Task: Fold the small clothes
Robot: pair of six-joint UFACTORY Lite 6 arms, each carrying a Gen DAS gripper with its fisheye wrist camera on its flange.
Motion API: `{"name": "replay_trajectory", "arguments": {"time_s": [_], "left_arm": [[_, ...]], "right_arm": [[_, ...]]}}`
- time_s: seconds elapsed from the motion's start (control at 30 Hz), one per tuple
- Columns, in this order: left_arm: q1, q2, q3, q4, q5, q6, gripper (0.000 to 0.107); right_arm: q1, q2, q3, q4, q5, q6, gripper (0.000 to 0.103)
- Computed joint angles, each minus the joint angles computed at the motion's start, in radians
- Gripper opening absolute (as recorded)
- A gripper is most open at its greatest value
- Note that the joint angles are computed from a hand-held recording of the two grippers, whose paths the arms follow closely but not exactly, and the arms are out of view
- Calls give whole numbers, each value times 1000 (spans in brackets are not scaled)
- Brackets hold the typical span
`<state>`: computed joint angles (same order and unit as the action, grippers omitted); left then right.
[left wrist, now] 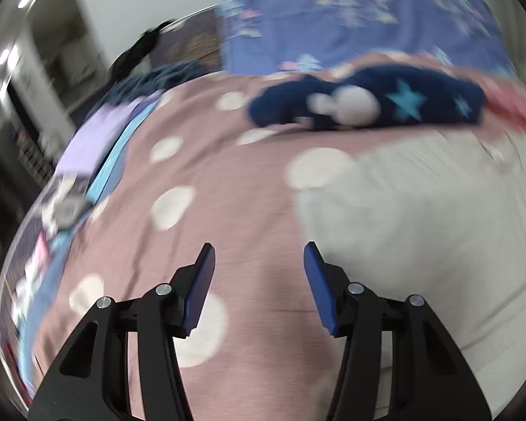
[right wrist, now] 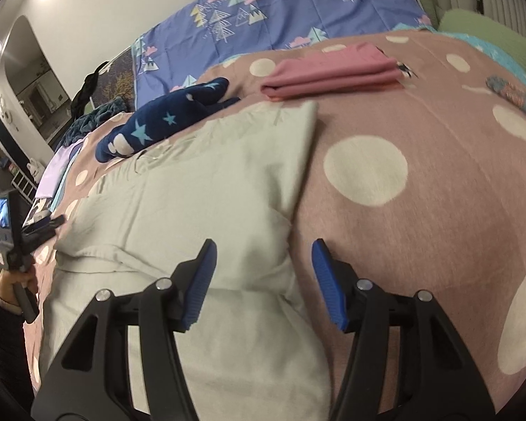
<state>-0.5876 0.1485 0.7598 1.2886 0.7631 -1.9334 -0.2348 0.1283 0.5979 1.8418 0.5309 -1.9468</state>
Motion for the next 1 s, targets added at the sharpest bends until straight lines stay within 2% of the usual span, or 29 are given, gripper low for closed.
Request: {"name": "replay_trajectory", "arguments": {"time_s": [0.1,0.2,0.3,0.37,0.4,0.43,0.5,0.57,0.67,0.77,0.83,0.9,1.0], "left_arm": [[10,-214,-167,88,-80,-137,54],[-55,-299,-229,216,-182,-251,54],[-117,-205,-178,430,-275,-430,54],[-150,-35,-71,455,-302,-430,54],[-161,56,-17,443,-318,-415,54],[-168,140,34,409,-336,-380,54],[-223,233,93,339,-260,-324,55],[-236,231,106,281,-244,-267,56],[-241,224,94,294,-245,-289,56],[-236,223,85,321,-246,-316,57],[-243,221,80,317,-239,-319,57],[-224,232,95,331,-250,-314,57],[-220,232,95,336,-255,-317,57]], "right_arm": [[1,34,49,-24,-2,40,58],[22,112,161,-69,3,114,58],[49,262,355,-147,-31,271,58],[61,361,483,-194,-44,375,54],[68,397,533,-227,-49,433,41],[76,430,584,-279,-49,503,8],[97,426,606,-289,-112,517,2],[83,434,636,-256,-131,482,2],[57,591,799,-377,-130,637,2],[63,556,761,-323,-148,549,2],[67,433,635,-202,-197,421,9],[29,294,476,-128,-102,302,9],[-7,115,229,-167,59,178,9]]}}
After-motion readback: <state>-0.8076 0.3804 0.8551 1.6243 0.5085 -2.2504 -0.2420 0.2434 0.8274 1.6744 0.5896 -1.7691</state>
